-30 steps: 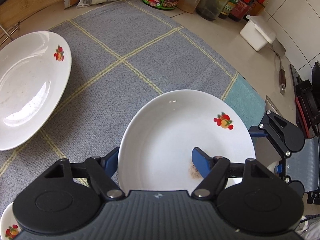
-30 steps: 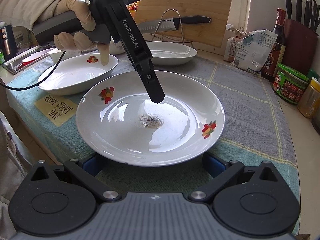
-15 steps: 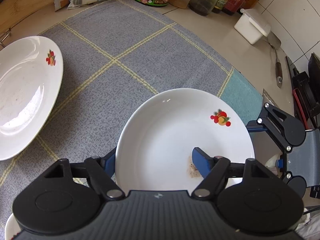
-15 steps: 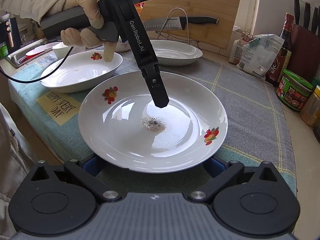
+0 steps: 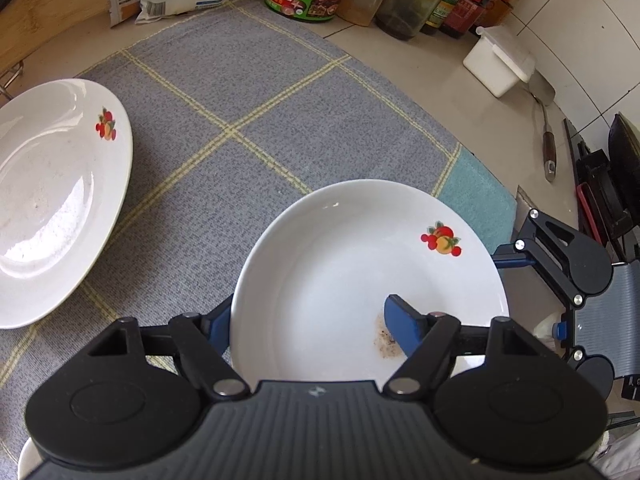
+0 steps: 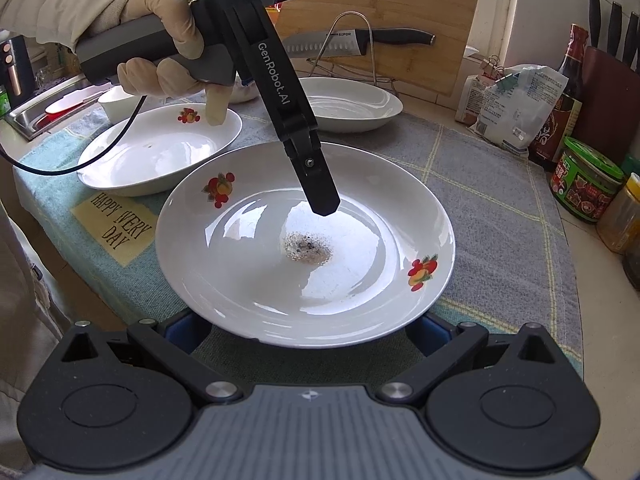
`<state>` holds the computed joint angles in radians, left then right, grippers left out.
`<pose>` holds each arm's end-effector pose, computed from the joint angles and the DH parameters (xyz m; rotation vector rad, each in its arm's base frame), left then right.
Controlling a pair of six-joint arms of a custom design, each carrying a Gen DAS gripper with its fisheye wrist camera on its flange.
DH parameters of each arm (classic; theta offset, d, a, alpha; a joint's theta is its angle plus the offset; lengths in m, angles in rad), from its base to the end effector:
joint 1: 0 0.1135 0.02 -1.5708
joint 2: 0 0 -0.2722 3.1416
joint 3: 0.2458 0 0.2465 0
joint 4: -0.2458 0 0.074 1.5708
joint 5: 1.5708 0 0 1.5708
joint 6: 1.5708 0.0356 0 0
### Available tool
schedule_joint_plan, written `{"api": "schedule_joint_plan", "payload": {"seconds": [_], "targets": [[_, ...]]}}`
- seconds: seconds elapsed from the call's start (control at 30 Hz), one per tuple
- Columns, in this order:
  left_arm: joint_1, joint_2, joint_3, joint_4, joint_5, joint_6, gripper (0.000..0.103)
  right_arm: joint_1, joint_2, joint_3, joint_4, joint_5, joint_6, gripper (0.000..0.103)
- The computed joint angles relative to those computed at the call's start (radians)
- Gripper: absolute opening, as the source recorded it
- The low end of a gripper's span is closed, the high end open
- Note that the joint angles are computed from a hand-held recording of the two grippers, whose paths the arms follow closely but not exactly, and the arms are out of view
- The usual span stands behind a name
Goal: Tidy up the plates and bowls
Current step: 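Lift and carry the stained plate with the left tool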
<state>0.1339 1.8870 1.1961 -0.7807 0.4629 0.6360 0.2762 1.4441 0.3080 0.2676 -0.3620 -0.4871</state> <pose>0.3367 0.0293 0.1607 0.7334 2.7266 -0.5641 0.1986 0.0694 0.1100 -1.0378 2.1562 0.3424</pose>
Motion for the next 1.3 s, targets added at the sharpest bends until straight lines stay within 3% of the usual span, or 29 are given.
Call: {"api": "schedule_joint_plan", "payload": {"seconds": [0.47,0.8,1.3], "targets": [[-0.037,0.041,0.115,-0.016,0.001,-0.083,0.075,-0.118,0.076,0.151,-0.133,-0.1,-0.153,0.103],[-0.108,0.15,0.288,-0.03,-0.002,-0.167,0.075,-0.228,0.19,0.3,-0.211,-0.154,-0.279,0.103],[-0.164,0.335,0.548,-0.063,-0.005,-0.231,0.075,-0.304,0.373,0.497,-0.254,-0.177,-0.348,0.103]]}}
